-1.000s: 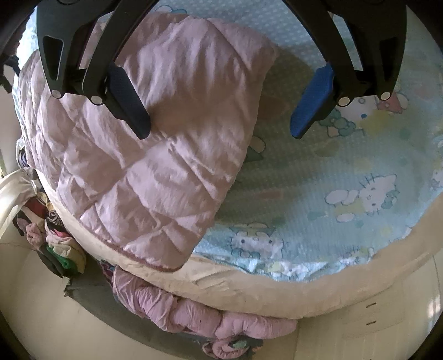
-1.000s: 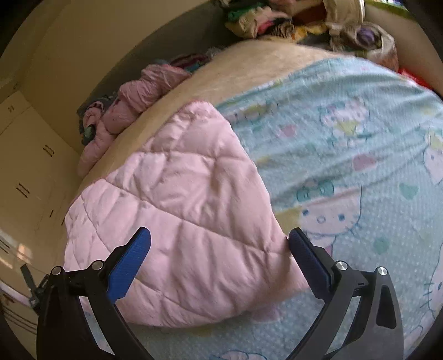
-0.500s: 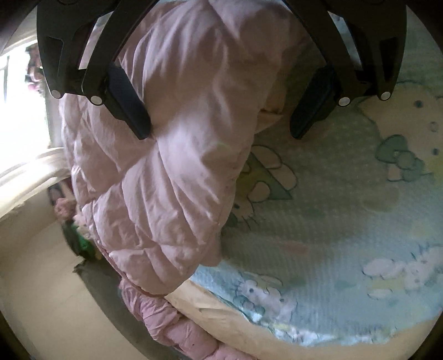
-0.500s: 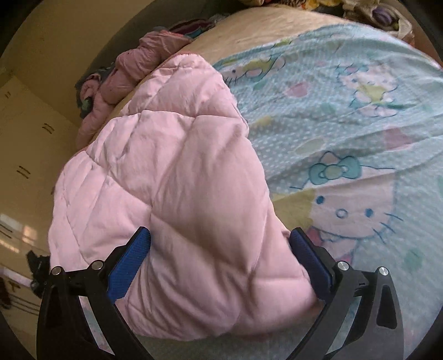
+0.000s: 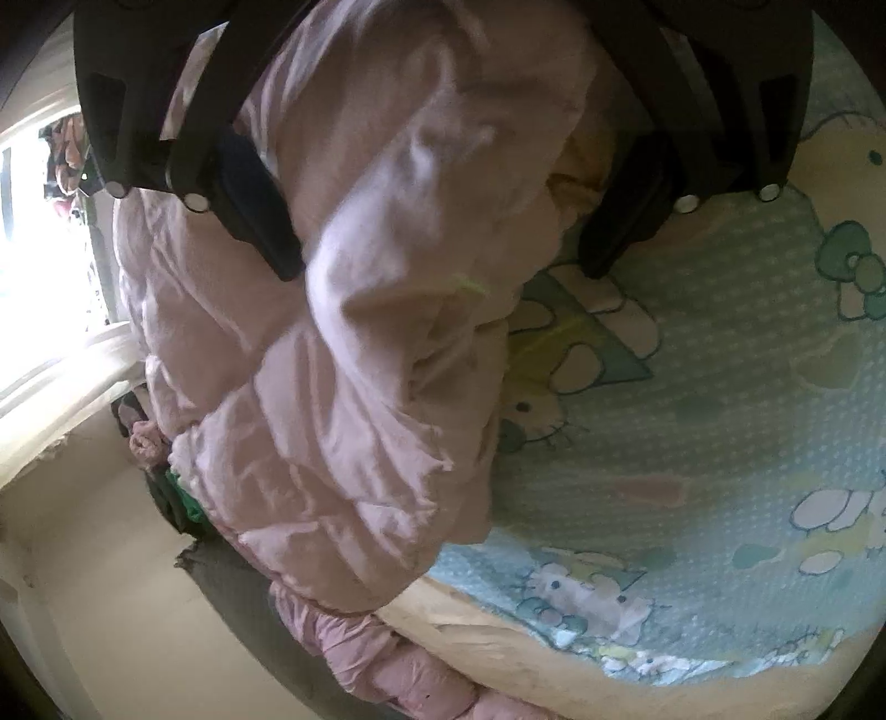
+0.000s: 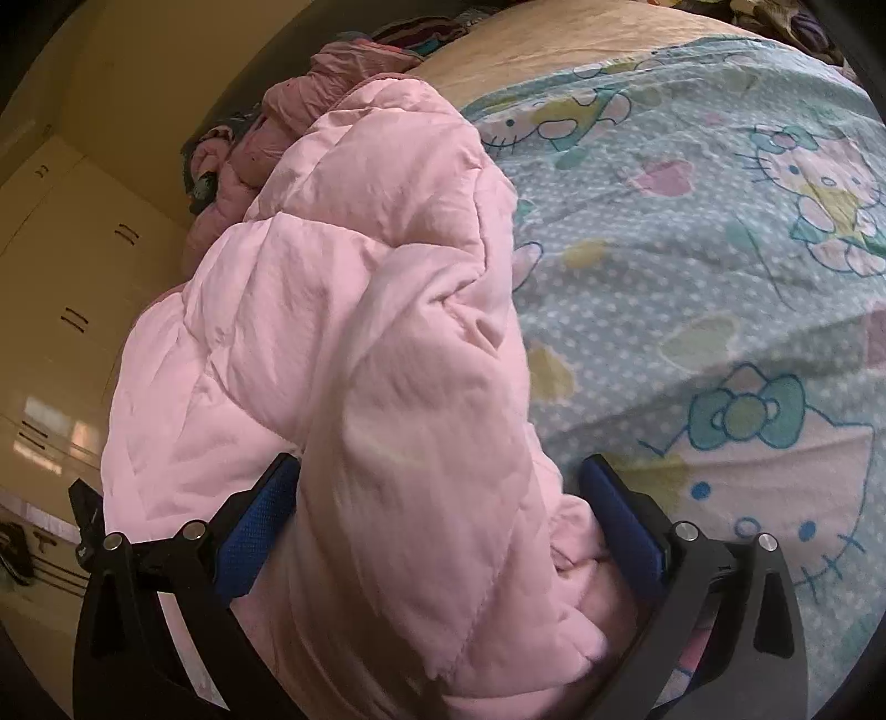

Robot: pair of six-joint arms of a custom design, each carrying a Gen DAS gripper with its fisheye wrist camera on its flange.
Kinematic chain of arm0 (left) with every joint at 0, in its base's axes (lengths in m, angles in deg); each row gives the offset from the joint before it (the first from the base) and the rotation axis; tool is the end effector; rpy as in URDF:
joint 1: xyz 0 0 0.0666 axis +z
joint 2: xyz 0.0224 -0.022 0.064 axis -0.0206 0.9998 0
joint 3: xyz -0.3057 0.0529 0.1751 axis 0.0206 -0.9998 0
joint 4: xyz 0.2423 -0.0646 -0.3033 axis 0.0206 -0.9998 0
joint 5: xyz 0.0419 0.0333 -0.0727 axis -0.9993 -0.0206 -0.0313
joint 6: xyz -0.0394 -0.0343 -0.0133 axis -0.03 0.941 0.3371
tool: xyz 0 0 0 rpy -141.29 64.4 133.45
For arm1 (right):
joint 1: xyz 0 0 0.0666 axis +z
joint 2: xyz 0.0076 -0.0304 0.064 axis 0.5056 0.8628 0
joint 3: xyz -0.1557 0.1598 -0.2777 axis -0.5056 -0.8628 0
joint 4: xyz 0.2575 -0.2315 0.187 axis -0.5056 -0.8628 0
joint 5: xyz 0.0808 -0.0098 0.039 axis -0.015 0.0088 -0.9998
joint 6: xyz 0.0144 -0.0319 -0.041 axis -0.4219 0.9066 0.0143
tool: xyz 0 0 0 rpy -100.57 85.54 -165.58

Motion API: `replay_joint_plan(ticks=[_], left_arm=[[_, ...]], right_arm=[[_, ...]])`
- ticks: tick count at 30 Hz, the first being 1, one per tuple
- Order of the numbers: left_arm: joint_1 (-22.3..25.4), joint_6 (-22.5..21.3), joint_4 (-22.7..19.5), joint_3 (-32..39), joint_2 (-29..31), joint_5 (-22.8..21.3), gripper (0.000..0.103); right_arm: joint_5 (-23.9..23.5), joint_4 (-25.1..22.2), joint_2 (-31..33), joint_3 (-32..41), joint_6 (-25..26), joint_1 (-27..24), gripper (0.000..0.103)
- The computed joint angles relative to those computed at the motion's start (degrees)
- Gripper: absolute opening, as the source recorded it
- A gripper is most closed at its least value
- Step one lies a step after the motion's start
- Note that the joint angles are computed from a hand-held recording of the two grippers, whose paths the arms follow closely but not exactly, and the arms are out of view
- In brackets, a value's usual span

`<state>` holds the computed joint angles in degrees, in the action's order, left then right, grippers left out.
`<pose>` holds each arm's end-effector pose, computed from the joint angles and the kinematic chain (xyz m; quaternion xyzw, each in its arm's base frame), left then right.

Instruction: Fold large clothes

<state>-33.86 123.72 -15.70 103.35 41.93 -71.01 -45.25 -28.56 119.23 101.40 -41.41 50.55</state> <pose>0.3154 -0.2022 0.4567 -0.1585 0.9014 -0.2679 0.3009 0.3155 0.1225 0.4478 0.1073 0.9220 0.2500 0.2753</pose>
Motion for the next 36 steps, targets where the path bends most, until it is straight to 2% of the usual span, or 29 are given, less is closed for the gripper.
replay_joint_plan(ticks=[3, 5, 6, 8, 11, 13, 16, 20, 24, 30, 36], left_arm=[[-1.2, -1.3, -0.1, 1.5, 0.5, -1.3, 0.061], [-2.5, -2.6, -1.1, 2.9, 0.9, -4.2, 0.05], [-3.4, -3.7, -2.1, 4.5, 1.6, -6.0, 0.046], [-4.9, -4.5, -3.6, 6.5, 2.4, -8.7, 0.041], [-6.5, -5.2, -4.1, 8.0, 2.6, -11.5, 0.037], [-7.8, -5.9, -4.8, 9.2, 2.6, -13.7, 0.035], [-9.4, -6.5, -5.3, 10.3, 2.3, -15.9, 0.033], [-10.7, -7.9, -6.3, 11.7, 1.7, -17.8, 0.033], [-12.6, -7.9, -8.3, 12.6, 1.6, -20.2, 0.033], [-14.5, -6.6, -10.3, 12.0, -0.3, -21.6, 0.033], [-19.8, -4.6, -13.0, 11.6, -2.6, -26.8, 0.033]], right_arm=[[-0.7, 2.3, -0.2, -0.6, -0.2, 0.0, 0.086], [-0.8, 3.9, -1.0, -1.2, -1.2, 0.5, 0.069], [0.0, 4.1, -1.6, -1.3, -1.3, 1.1, 0.065], [2.9, 3.0, -2.6, -0.5, -0.5, 2.9, 0.051], [7.4, 1.2, -3.1, 1.6, 0.9, 5.7, 0.043], [11.4, -0.6, -2.6, 3.7, 2.3, 8.2, 0.04], [15.2, -0.7, -2.2, 6.1, 3.4, 11.1, 0.038], [18.1, -0.3, -3.5, 7.1, 3.8, 14.7, 0.036], [21.7, -2.5, -3.3, 9.6, 4.8, 18.7, 0.036], [23.2, -3.8, -4.0, 10.7, 4.0, 21.4, 0.036], [25.4, -5.5, -7.1, 9.1, 1.2, 25.0, 0.036]])
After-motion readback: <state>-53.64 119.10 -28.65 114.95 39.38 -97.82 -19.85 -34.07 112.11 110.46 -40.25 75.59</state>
